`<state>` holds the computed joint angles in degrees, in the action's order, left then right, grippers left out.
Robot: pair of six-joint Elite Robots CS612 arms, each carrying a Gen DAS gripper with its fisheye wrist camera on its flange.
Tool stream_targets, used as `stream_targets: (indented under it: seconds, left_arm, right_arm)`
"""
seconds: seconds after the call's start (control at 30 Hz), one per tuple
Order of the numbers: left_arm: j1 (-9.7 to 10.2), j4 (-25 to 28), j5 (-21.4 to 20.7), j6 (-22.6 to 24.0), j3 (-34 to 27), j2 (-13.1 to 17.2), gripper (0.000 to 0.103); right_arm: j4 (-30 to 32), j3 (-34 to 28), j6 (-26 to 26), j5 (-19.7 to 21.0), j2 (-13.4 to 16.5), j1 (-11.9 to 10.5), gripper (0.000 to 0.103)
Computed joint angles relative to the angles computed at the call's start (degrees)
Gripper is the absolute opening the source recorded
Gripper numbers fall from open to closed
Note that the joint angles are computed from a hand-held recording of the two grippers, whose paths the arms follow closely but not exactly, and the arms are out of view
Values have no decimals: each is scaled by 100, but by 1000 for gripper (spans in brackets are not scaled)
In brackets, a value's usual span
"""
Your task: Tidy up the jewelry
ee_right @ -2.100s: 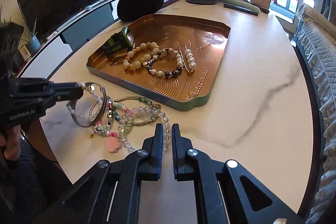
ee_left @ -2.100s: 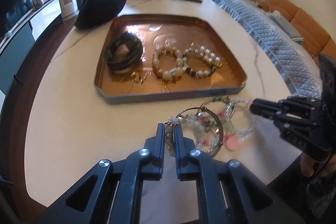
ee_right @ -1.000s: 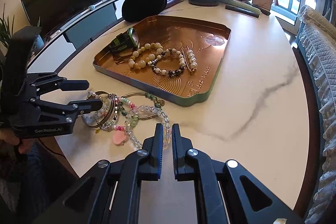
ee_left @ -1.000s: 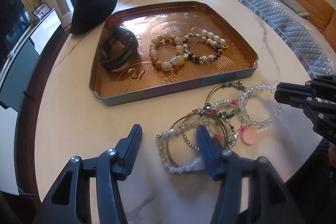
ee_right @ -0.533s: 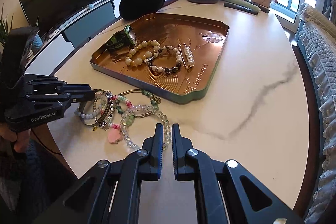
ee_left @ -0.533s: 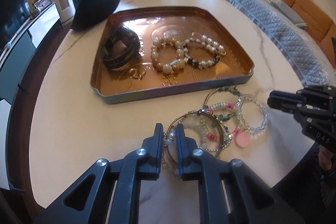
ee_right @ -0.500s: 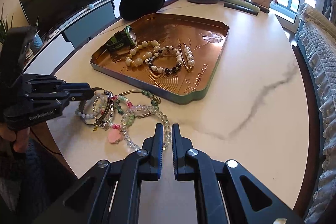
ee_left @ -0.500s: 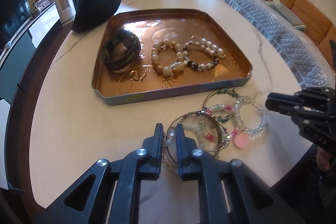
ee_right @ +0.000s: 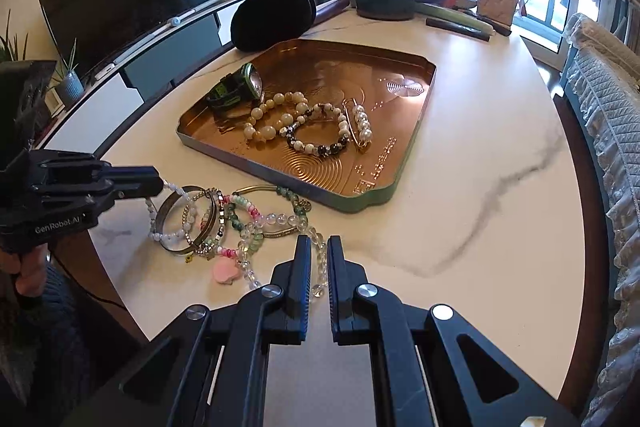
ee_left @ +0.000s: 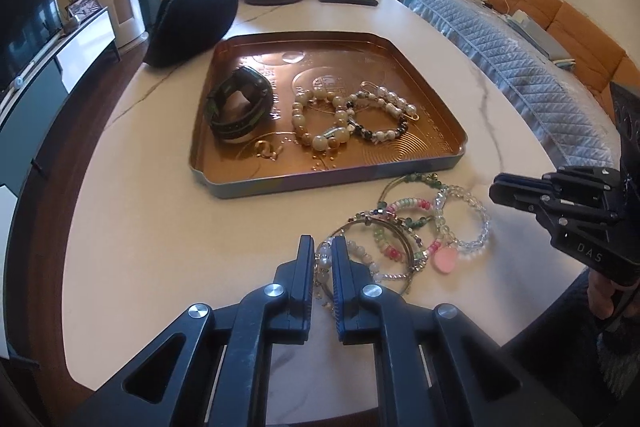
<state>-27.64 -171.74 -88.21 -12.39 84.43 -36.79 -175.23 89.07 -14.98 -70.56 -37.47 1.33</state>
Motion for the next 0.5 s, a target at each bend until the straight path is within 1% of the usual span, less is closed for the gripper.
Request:
stream_targets:
  seconds: [0.07, 0.1, 0.13, 0.17, 0.23, 0.27, 0.4, 0.47, 0.5]
  left_arm:
    - [9, 33, -131, 36, 51, -29, 9]
    - [-2, 47, -123, 65, 83, -43, 9]
    - [-56, -112, 106, 79, 183, -78, 9]
    - [-76, -188, 152, 144, 238, -101, 9]
    - [-72, -257, 58, 194, 311, -140, 9]
    - [-71, -308, 86, 163, 344, -157, 9]
    - [-76, -776, 173, 137, 507, -240, 9]
    - [-72, -873, 144, 101, 528, -256, 9]
    - [-77, -874, 162, 93, 525, -258, 9]
  right_arm:
    - [46, -9, -26, -32, 4, 7, 7]
    - [48, -7, -27, -32, 5, 7, 7]
    - [29, 7, -29, -28, 1, 4, 7]
    - [12, 7, -50, -26, 4, 4, 7]
    - [-38, 18, -98, -56, 4, 7, 7]
    - [-57, 20, -94, -70, 5, 6, 7]
    - [-63, 11, -64, -39, 1, -8, 7]
    - [56, -14, -134, -54, 3, -1, 16]
    - [147, -30, -187, -116, 10, 16, 19]
